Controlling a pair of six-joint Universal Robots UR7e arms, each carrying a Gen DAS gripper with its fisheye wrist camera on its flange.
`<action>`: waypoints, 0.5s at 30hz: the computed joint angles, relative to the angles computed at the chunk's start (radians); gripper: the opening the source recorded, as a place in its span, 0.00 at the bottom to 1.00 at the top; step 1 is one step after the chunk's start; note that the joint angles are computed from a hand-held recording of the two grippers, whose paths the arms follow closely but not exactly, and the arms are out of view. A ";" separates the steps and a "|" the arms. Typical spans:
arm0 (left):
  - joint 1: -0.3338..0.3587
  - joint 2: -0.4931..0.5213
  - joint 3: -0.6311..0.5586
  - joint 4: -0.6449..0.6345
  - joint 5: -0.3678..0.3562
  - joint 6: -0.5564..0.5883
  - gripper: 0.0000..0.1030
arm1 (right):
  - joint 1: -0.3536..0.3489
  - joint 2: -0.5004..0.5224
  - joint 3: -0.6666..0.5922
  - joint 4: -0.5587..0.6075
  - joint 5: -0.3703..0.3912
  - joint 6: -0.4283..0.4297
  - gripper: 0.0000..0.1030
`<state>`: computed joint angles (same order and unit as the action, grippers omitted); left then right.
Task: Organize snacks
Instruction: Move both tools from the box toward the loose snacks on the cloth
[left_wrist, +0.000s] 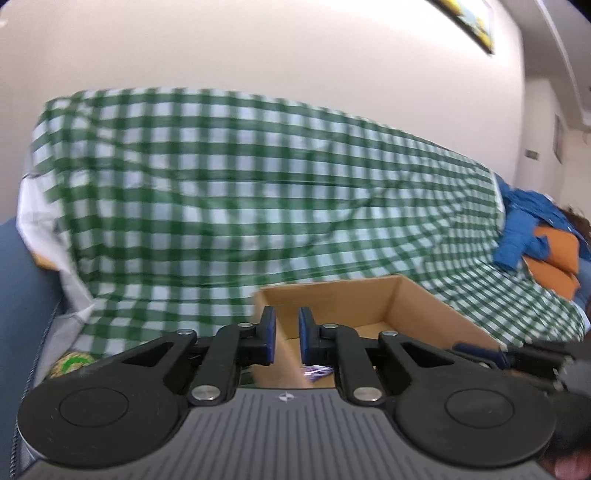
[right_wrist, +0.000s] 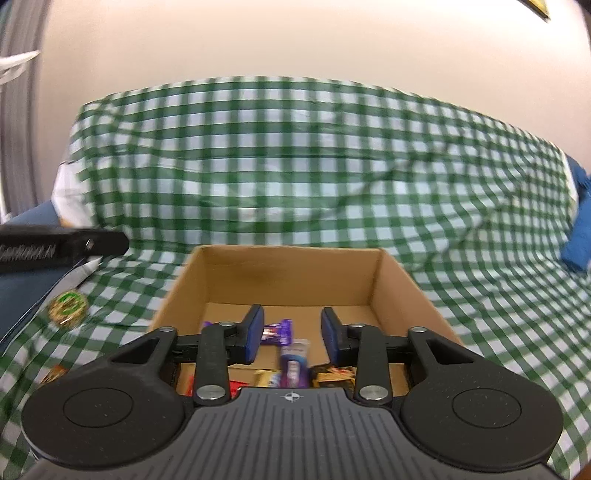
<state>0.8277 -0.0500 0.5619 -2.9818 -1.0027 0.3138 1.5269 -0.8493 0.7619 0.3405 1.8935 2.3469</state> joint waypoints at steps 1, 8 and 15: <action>0.004 -0.003 -0.008 0.013 0.013 -0.016 0.13 | 0.002 0.006 -0.004 0.008 -0.013 -0.017 0.12; 0.047 -0.030 -0.072 0.181 0.134 -0.210 0.13 | 0.018 0.024 0.015 0.045 -0.092 -0.123 0.09; 0.095 -0.072 -0.101 0.422 0.201 -0.476 0.13 | 0.032 0.063 -0.026 0.143 -0.129 -0.170 0.09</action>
<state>0.9224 -0.1216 0.4607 -2.5602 -0.8015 -0.1626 1.5593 -0.7859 0.7354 0.4834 1.7642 2.1767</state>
